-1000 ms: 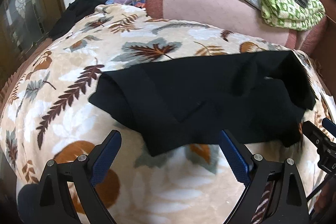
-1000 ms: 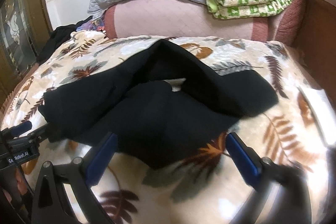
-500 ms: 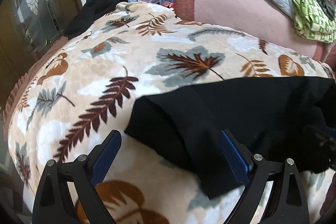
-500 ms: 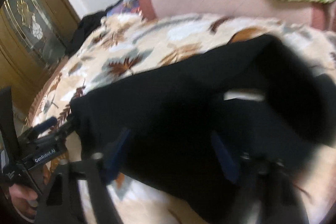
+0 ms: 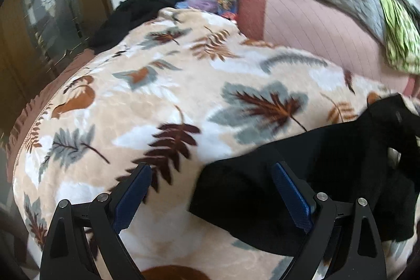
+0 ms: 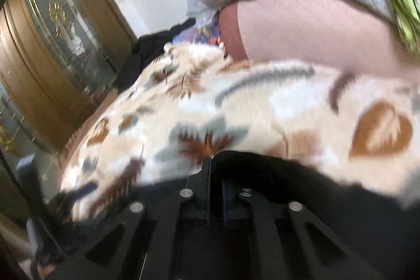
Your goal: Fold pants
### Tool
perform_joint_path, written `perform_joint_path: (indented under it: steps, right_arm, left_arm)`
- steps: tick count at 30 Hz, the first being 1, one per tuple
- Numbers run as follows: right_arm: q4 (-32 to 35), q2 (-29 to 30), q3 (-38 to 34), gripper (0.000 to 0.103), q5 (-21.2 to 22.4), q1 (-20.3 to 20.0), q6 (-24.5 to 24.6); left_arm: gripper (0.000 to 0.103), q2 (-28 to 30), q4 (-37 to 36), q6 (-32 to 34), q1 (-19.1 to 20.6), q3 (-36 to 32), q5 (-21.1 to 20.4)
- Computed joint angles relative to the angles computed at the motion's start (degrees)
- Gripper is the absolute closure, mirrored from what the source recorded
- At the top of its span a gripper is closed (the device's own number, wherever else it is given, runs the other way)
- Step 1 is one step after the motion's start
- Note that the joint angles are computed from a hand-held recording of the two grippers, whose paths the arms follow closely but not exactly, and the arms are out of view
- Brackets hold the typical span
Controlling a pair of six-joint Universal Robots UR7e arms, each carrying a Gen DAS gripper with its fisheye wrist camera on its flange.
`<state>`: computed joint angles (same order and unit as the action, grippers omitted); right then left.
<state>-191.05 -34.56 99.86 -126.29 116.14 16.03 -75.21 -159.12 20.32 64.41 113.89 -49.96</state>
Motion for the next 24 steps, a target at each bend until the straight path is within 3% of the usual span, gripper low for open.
perform_joint_path:
  steps: [7, 12, 15, 17, 19, 24]
  right_arm:
    - [0.4, 5.43, -10.5, 0.098, -0.37, -4.82, -0.13]
    - [10.81, 7.71, -12.95, 0.086, -0.96, -6.75, 4.0]
    - [6.86, 5.76, -8.04, 0.061, -0.22, -5.52, 2.57]
    - [1.93, 3.86, -3.42, 0.038, -0.03, -4.23, 3.0]
    - [-2.93, 1.64, 1.99, 0.036, 0.04, -2.75, 3.91]
    - [-8.83, -3.96, 16.09, 0.036, -5.15, 1.21, 11.82]
  left_arm:
    - [0.009, -0.32, -0.69, 0.5, 1.07, -0.56, -0.06]
    - [0.009, 0.33, -0.64, 1.55, 0.82, -0.44, 0.55]
    - [0.009, 0.85, -0.46, 1.36, 1.05, -0.44, 0.41]
    - [0.009, 0.82, 0.72, 0.26, 1.13, -0.59, -0.13]
    - [0.009, 0.66, 2.02, -0.96, 1.1, -0.63, -0.63]
    - [0.009, -0.52, 1.05, 0.05, -0.58, 1.69, -0.78]
